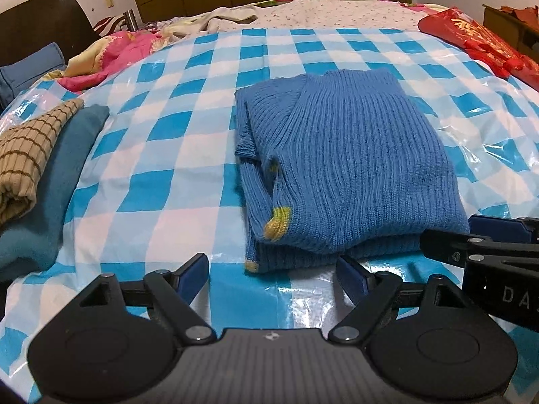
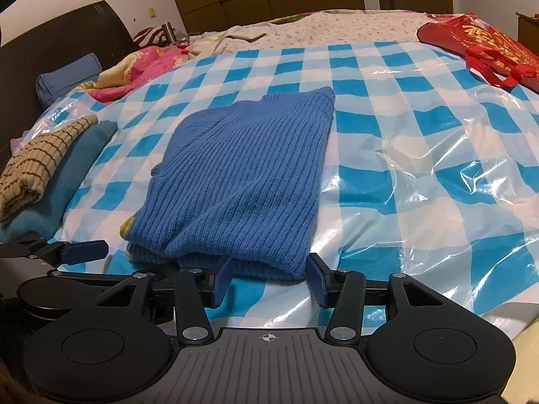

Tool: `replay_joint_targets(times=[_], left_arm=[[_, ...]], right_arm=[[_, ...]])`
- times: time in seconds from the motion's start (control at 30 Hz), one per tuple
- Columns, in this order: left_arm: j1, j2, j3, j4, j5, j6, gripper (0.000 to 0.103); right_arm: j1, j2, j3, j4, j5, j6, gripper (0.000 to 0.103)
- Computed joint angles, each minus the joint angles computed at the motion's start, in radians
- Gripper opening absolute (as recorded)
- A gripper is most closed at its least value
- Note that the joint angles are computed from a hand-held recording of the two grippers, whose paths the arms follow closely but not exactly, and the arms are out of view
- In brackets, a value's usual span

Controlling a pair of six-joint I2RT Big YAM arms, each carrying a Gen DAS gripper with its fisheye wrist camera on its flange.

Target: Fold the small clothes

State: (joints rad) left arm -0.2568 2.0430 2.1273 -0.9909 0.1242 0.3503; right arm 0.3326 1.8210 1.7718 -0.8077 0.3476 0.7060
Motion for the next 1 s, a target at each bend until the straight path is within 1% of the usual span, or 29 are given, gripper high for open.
replay_joint_targets(times=[0.23,0.33,0.53,1.0], left_arm=[[0.012,0.037,0.07,-0.084,0.045,-0.041,0.092],[0.017,0.047,0.087,-0.104,0.059,-0.051,0.092],[0.02,0.053,0.096,-0.111,0.065,-0.065,0.092],[0.024,0.048,0.082,-0.102,0.071,-0.062,0.092]], right_arm=[[0.001,0.008,0.02,-0.021,0.005,0.007,0.048],[0.005,0.013,0.031,-0.031,0.011,0.013,0.048],[0.007,0.033,0.075,-0.082,0.019,0.023,0.049],[0.02,0.048,0.109,-0.129,0.06,0.034,0.05]])
